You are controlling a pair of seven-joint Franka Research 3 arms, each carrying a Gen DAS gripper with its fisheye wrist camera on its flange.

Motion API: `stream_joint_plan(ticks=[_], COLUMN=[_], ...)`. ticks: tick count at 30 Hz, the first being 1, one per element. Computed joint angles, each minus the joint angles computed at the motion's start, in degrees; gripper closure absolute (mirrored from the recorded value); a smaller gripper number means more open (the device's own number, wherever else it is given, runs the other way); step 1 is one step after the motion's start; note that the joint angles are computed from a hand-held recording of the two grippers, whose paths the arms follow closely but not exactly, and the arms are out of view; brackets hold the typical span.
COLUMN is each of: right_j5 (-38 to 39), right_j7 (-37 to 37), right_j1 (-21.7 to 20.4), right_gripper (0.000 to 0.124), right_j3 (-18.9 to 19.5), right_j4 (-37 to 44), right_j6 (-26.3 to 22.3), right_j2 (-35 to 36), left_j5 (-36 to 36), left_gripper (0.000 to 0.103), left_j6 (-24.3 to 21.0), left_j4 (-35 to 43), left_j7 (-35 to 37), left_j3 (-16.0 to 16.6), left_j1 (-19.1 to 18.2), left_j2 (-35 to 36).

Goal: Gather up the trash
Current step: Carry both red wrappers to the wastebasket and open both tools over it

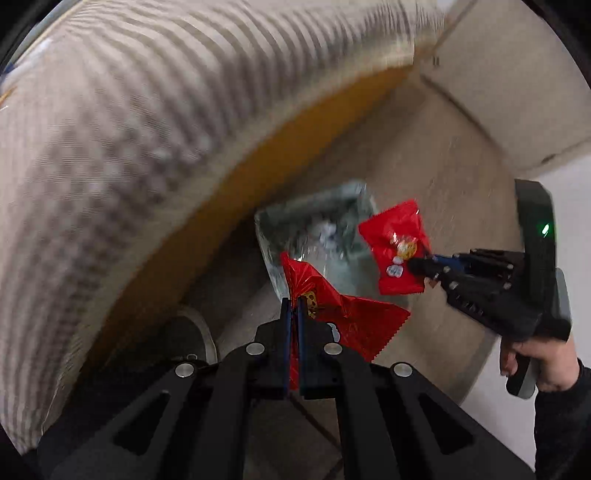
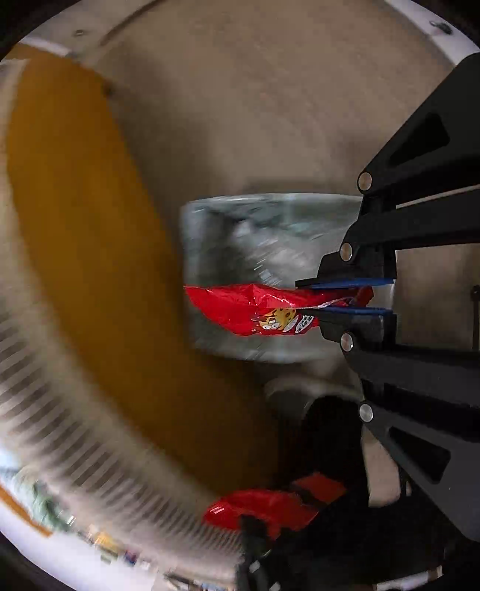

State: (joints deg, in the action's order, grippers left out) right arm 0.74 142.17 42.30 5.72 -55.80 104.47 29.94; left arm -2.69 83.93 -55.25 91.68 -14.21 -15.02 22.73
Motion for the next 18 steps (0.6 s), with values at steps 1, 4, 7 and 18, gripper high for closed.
stream_joint_plan(ticks=[1, 4, 7, 18], right_j5=[-0.3, 2.1, 4.1, -0.5], right_j7=[0.6, 2.0, 3.5, 5.0], right_j1=[0.5, 0.2, 0.2, 1.4], right_gripper=[0.116, 0.115, 0.115, 0.061], right_j3=[0.0, 1.1, 1.7, -0.2], right_j4=[-2.1, -8.3, -11.9, -15.3], right_j6=[-0.1, 3.1, 6.6, 2.7], right_j2=[-0.1, -0.2, 0.8, -1.8], left_j5=[0.6, 1.9, 2.2, 1.8], left_gripper=[0.103, 0.103, 0.103, 0.103], left_j6=[0.5, 2.6, 3.6, 1.6], left_j4=[-0.9, -4.2, -6.4, -5.4], left_j7=[0.5, 1.7, 2.7, -0.5], left_j3=[-0.2, -0.7, -0.9, -1.2], left_j1=[-0.6, -1.9, -2.5, -3.6], left_j2=[0.5, 0.8, 1.4, 6.0])
